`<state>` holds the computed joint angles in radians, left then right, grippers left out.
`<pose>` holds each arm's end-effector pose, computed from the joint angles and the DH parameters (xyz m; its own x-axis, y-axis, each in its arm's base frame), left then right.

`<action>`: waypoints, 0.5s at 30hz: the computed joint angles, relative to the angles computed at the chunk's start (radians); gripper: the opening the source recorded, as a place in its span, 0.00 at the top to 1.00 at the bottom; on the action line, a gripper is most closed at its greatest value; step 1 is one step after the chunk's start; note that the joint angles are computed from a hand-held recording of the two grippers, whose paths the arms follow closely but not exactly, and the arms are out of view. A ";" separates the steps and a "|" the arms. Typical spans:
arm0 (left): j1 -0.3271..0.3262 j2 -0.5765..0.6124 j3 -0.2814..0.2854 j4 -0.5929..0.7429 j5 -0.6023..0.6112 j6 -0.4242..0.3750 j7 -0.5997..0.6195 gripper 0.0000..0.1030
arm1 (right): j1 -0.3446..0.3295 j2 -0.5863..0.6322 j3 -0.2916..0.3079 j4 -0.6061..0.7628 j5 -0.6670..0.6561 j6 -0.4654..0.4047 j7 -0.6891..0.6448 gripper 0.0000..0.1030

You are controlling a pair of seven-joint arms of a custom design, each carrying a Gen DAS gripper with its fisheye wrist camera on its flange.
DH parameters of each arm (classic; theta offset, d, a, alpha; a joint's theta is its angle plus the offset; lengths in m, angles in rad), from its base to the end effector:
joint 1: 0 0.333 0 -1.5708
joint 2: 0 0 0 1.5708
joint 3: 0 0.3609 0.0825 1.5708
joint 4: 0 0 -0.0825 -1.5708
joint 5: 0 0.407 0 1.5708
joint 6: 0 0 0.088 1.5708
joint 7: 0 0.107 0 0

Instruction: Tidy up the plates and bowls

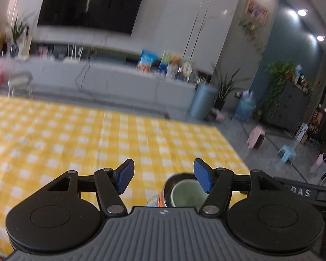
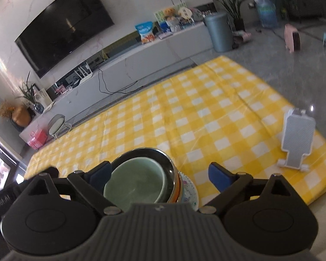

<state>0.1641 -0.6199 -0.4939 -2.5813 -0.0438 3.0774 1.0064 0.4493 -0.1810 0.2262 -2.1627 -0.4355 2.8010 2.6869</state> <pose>0.3863 -0.1717 0.5945 0.0419 -0.9664 0.2534 -0.4790 -0.2420 -0.8438 0.4191 0.3726 0.5996 0.0814 -0.9210 -0.3810 -0.7255 0.2074 -0.6563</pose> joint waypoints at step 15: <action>0.110 -0.255 -0.172 -0.099 0.147 -0.096 0.037 0.21 | -0.179 -0.249 0.244 -0.154 -0.604 -0.036 0.469 0.05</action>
<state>0.2743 -0.8748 -0.6657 -2.6804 0.1031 2.9814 1.0436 0.2700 -0.4303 0.4699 -2.3164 -1.0397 2.7646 3.1554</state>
